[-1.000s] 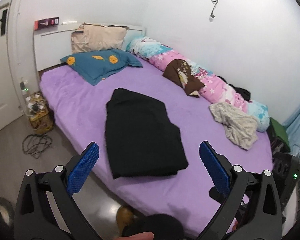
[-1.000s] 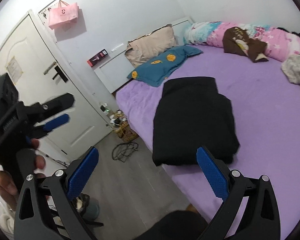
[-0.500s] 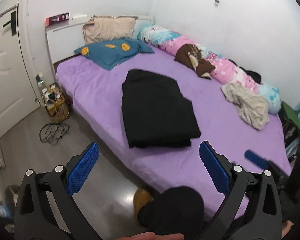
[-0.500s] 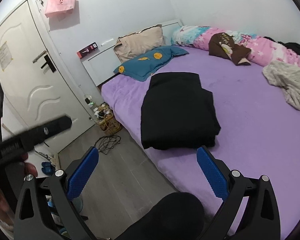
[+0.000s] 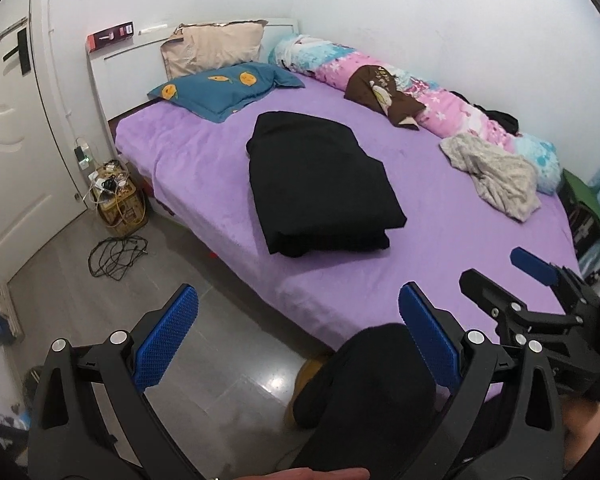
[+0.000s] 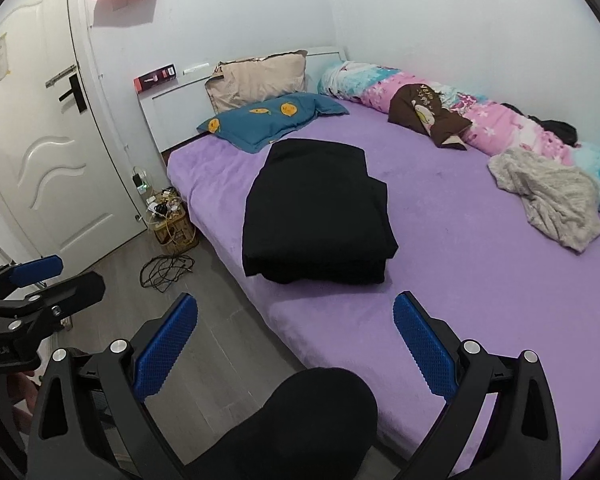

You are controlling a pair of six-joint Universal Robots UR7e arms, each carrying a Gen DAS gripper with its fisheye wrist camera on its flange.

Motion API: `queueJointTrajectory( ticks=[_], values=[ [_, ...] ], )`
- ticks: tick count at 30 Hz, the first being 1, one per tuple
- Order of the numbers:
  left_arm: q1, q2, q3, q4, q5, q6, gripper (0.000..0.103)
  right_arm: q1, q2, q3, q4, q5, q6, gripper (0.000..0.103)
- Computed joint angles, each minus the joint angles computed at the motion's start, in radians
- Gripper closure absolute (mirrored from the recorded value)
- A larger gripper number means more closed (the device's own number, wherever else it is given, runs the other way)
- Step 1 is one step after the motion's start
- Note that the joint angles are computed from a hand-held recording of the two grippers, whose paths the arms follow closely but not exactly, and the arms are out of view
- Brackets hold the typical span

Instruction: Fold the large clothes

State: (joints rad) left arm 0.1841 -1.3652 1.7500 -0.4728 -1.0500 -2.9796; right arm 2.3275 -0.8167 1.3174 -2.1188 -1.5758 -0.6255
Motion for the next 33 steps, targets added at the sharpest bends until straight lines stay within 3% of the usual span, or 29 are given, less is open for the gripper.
queueJointTrajectory(
  ticks=[8, 33],
  values=[
    [0.008, 0.013, 0.014, -0.037, -0.038, 0.044, 0.006, -0.005, -0.02, 0.023, -0.005, 0.005, 0.003, 0.006],
    [0.017, -0.004, 0.032, -0.046, -0.04, 0.044, 0.006, 0.006, -0.038, 0.044, -0.051, -0.007, -0.021, 0.006]
  ],
)
